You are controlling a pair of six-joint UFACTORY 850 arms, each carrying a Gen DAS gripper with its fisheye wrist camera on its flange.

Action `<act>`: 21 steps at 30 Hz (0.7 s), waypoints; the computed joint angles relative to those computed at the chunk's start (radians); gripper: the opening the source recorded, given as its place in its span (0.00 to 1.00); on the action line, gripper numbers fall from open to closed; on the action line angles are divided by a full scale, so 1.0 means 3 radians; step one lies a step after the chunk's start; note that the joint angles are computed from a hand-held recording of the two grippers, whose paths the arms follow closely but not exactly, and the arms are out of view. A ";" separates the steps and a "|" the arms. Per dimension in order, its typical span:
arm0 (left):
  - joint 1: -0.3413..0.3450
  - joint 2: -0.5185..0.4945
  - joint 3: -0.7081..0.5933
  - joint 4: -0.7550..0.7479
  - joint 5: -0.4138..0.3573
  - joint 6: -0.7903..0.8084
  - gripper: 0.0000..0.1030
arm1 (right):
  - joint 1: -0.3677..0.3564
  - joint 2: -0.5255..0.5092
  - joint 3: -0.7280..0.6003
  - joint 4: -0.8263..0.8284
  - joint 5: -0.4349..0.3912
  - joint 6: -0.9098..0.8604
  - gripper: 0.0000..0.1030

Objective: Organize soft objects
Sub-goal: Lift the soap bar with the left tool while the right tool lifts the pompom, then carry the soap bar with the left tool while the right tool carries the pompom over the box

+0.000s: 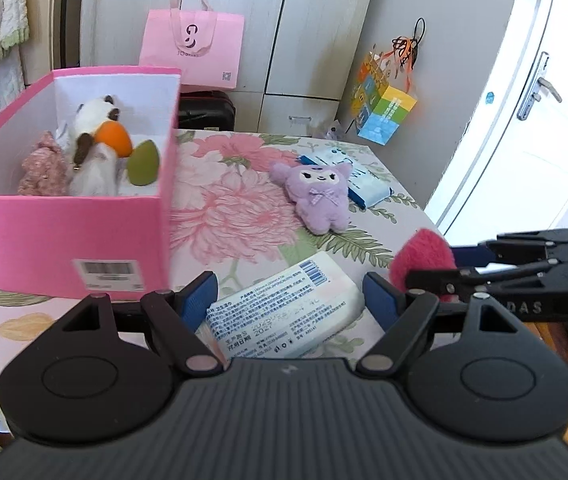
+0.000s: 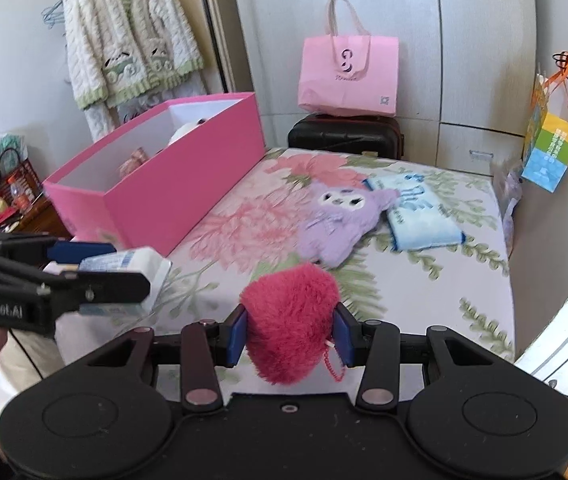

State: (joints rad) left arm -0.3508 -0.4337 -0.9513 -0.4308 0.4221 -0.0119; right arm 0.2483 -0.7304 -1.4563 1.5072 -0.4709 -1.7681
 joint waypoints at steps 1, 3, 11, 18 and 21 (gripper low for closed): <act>0.0022 0.0052 0.0059 0.0057 0.0020 -0.0041 0.76 | 0.0012 0.0029 0.0033 -0.0042 -0.0011 0.0023 0.48; 0.0066 0.0155 0.0155 0.0145 0.0016 -0.0072 0.76 | 0.0041 0.0082 0.0084 -0.0112 -0.0041 0.0056 0.48; 0.0298 0.0672 0.0536 0.0613 -0.0066 -0.0373 0.76 | 0.0137 0.0140 0.0004 -0.0508 -0.0509 0.0414 0.48; 0.0542 0.0991 0.0684 0.1317 -0.0139 -0.0932 0.76 | 0.0300 0.0202 -0.0090 -0.0458 -0.0664 0.0263 0.48; 0.0676 0.1007 0.0640 0.2021 -0.0174 -0.1552 0.76 | 0.0372 0.0202 -0.0168 -0.0345 -0.0669 0.0171 0.48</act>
State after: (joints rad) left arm -0.1480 -0.1317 -0.7592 0.1754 0.3698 -0.4775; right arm 0.3598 -0.6698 -1.5066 1.4036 -0.6717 -1.7169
